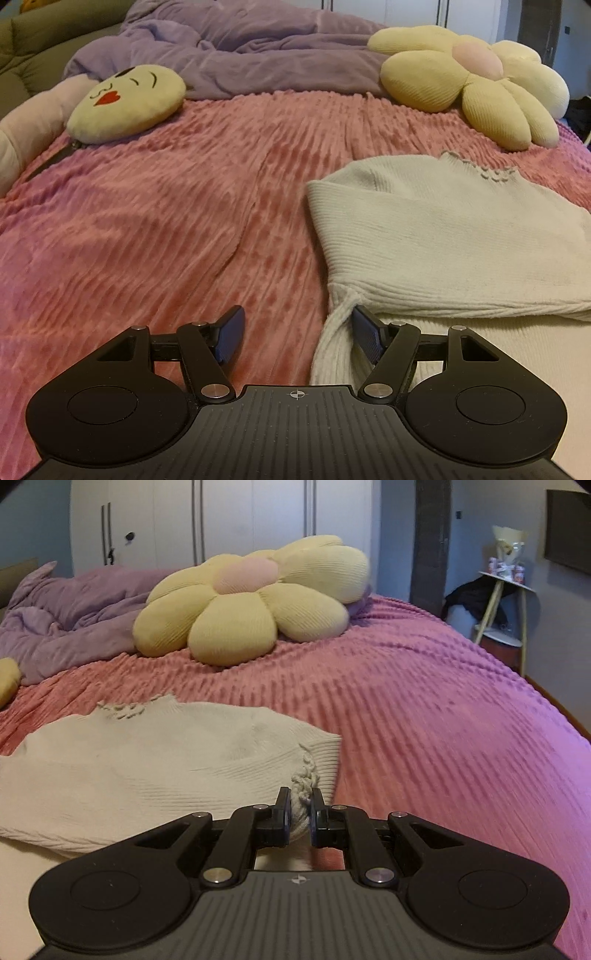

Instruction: Fold small clothes

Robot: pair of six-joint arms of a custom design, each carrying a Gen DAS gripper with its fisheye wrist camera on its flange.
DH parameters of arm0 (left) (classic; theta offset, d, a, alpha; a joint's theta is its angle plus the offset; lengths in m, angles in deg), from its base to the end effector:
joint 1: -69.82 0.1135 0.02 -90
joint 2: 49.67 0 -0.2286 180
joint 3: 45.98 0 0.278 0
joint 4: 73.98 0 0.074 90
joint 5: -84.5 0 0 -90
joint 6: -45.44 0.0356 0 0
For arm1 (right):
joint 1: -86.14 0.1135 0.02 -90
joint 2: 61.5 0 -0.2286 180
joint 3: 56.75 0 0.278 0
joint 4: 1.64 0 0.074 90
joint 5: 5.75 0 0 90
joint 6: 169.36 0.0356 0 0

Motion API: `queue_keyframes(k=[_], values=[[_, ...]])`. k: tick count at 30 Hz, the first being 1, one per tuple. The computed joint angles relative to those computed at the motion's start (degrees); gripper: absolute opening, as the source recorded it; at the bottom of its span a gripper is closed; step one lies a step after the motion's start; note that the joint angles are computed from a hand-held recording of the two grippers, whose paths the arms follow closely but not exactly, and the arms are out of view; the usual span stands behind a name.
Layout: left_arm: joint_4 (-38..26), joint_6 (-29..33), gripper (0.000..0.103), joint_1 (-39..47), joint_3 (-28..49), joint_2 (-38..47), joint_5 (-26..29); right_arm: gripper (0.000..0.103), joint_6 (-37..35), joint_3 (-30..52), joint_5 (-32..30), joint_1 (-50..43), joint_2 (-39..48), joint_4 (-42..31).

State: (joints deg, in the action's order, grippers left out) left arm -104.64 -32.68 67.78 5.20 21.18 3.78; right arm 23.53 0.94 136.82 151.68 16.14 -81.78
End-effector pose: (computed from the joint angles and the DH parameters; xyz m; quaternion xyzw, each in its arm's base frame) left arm 0.2761 -0.0156 0.1519 0.1409 0.9274 -0.0468 0.3435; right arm 0.1150 0.1846 0.1478 0.2491 0.8586 -0.1229 0.4309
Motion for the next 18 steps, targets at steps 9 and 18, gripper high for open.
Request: queue_keyframes(k=[9, 18], values=[[-4.8, -0.9, 0.071, 0.5, 0.1, -3.6, 1.4, 0.023, -2.7, -2.4, -4.5, -1.5, -1.9, 0.9], [0.2, -8.4, 0.076, -6.8, 3.9, 1.7, 1.2, 0.026, -8.8, 1.9, 1.4, 0.6, -1.1, 7.4]])
